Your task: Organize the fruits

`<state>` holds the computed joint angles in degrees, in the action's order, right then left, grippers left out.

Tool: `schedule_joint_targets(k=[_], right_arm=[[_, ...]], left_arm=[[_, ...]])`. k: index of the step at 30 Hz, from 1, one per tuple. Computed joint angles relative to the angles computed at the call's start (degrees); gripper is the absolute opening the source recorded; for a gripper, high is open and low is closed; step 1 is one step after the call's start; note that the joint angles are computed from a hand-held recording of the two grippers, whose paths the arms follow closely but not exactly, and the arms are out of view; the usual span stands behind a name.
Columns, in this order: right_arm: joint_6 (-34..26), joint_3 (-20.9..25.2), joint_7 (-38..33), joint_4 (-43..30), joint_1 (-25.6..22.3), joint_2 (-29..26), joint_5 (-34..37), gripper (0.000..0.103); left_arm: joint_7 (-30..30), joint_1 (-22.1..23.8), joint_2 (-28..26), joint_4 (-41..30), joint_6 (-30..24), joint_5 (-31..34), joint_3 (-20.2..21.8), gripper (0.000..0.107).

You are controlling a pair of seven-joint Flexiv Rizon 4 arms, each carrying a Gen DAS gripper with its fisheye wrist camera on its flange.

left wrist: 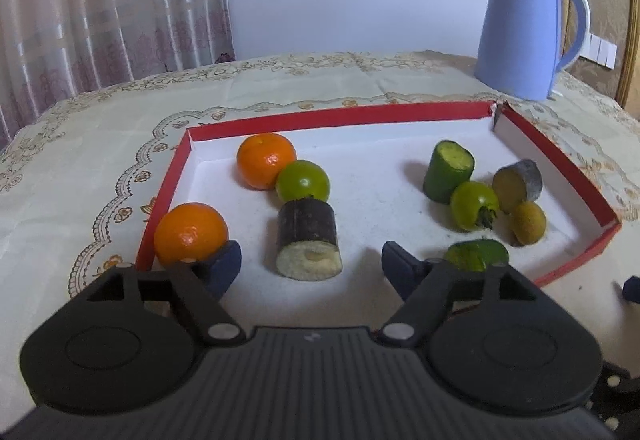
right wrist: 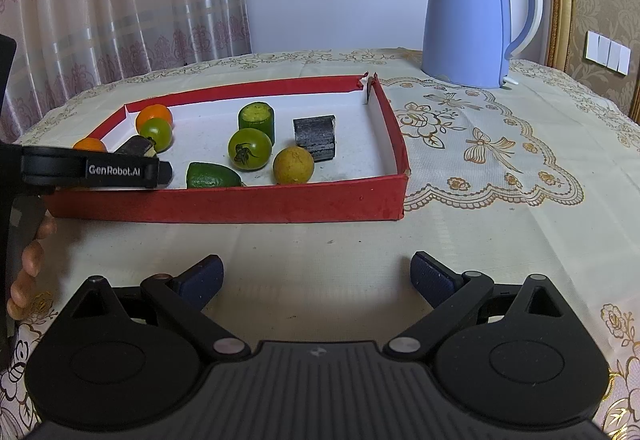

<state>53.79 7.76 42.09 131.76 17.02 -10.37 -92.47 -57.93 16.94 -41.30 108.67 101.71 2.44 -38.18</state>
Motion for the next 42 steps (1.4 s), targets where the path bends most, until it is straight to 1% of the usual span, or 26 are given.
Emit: schedule_joint_targets(k=[1,5,7,11,13,15,17,19,22,24,26,27,29,30,33,35,37,40,42], right_arm=[[0.0,0.0,0.0,0.0,0.0,0.0,0.0,0.101],[0.1,0.0,0.2,0.0,-0.1,0.0,-0.2,0.101],[0.1,0.0,0.2,0.0,-0.1,0.0,-0.2,0.101],[0.1,0.0,0.2,0.0,-0.1,0.0,-0.2,0.101],[0.0,0.0,0.1,0.0,0.0,0.0,-0.1,0.101],[0.0,0.0,0.0,0.0,0.0,0.0,0.0,0.101],[0.0,0.0,0.0,0.0,0.0,0.0,0.0,0.101],[-0.1,0.0,-0.2,-0.1,0.0,-0.1,0.2,0.101],[-0.2,0.0,-0.3,0.0,0.1,0.0,0.4,0.101],[-2.6,0.5,0.7,0.4,0.8,0.5,1.6,0.101],[-5.9,1.2,0.6,0.6,2.1,0.9,4.5,0.101],[-6.1,1.4,0.2,0.6,2.3,1.1,5.9,0.101],[-4.9,1.3,2.0,0.6,2.4,1.3,5.6,0.101],[-5.5,1.4,1.8,0.3,2.8,1.2,6.0,0.101],[-12.0,2.7,-5.0,-2.0,5.9,0.2,13.4,0.101],[-15.4,3.0,-7.5,-3.4,7.6,-0.2,16.3,0.101],[-17.2,2.8,-8.3,-4.0,8.7,-0.2,16.9,0.101],[-19.1,2.8,-10.0,-5.1,9.8,-0.5,18.2,0.101],[-19.5,2.7,-9.5,-5.3,10.2,-0.4,18.2,0.101]], left_arm=[[0.0,0.3,0.1,0.2,-0.2,0.0,-0.2,0.076],[-0.4,4.4,0.5,2.2,-1.3,-0.2,-4.2,0.076],[-0.9,6.4,0.9,3.9,-0.5,-0.1,-6.0,0.079],[-2.8,7.4,1.9,6.3,4.5,2.8,-5.5,0.091],[-4.1,7.8,2.2,6.8,6.1,4.9,-5.1,0.092],[-5.3,8.6,2.5,7.1,5.9,6.5,-5.3,0.092],[-6.5,9.0,2.7,7.1,5.7,7.2,-5.3,0.092],[-7.4,10.2,2.7,7.5,5.3,7.9,-6.3,0.092],[-8.2,10.9,3.8,8.4,5.1,8.3,-6.2,0.092],[-9.0,12.3,4.5,9.8,5.5,8.7,-6.9,0.092],[-9.6,15.3,4.6,11.2,5.6,9.8,-9.5,0.092],[-10.2,16.4,5.1,12.1,6.0,10.1,-10.1,0.092],[-11.1,17.7,5.7,13.2,6.7,10.8,-10.8,0.093],[-11.7,18.4,6.3,13.9,7.1,11.1,-11.1,0.093],[-13.5,20.1,7.4,15.3,7.6,12.2,-11.8,0.094],[-14.6,21.5,7.9,15.9,7.5,12.7,-12.8,0.094],[-15.4,22.5,8.2,16.4,8.0,13.2,-13.5,0.094],[-16.6,22.7,9.3,16.8,9.1,14.4,-13.0,0.096],[-17.4,22.5,10.2,17.1,9.4,14.9,-12.4,0.097]])
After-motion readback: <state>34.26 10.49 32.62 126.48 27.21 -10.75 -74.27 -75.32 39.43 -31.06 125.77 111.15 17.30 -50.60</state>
